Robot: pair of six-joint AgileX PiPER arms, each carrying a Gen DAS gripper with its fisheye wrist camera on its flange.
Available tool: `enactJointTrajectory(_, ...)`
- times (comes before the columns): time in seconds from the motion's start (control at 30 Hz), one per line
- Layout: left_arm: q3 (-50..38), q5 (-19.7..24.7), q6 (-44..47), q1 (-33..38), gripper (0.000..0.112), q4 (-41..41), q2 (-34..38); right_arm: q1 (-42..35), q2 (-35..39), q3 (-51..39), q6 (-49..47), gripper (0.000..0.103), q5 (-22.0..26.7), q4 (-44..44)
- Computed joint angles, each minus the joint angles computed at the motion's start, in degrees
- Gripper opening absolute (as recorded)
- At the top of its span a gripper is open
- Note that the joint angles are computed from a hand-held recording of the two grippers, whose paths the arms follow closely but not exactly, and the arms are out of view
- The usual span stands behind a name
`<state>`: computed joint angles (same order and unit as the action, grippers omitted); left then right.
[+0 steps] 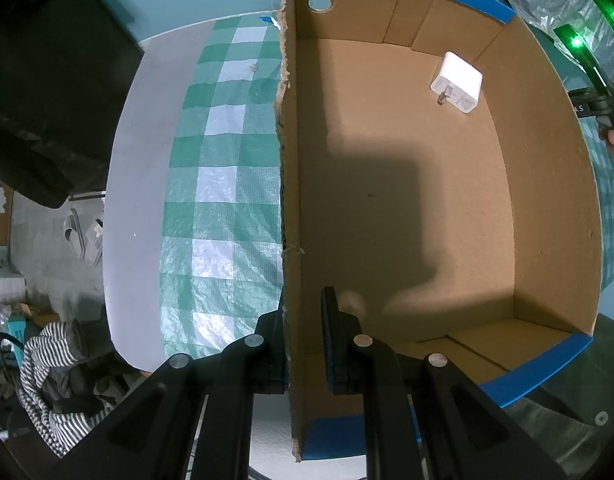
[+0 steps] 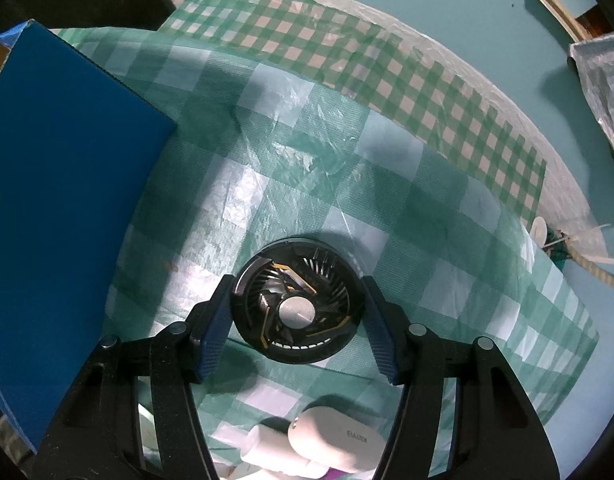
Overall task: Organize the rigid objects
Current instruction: 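Lift the black fan and lower it into the box beside the charger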
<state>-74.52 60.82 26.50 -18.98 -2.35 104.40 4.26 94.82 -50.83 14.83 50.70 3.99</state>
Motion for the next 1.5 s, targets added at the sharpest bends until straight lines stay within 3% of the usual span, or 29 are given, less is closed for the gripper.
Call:
enactJointTrajectory(0.3, -0.5, 0.1, -0.3, -0.4, 0.012, 0.2, 0.5, 0.3, -3.5, -0.3, -1.1, 0.062, 2.2, 0.9)
enactJointTrajectory(0.87, -2.5, 1.5, -0.5, -0.7, 0.012, 0.6, 1.5, 2.3, -10.3, -7.1, -2.0, 0.062, 11.6, 0.5)
enactJointTrajectory(1.5, -2.8, 1.8, -1.6, -1.4, 0.012, 1.0, 1.8, 7.5, -7.2, -21.6, -3.4, 0.062, 17.8, 0.8)
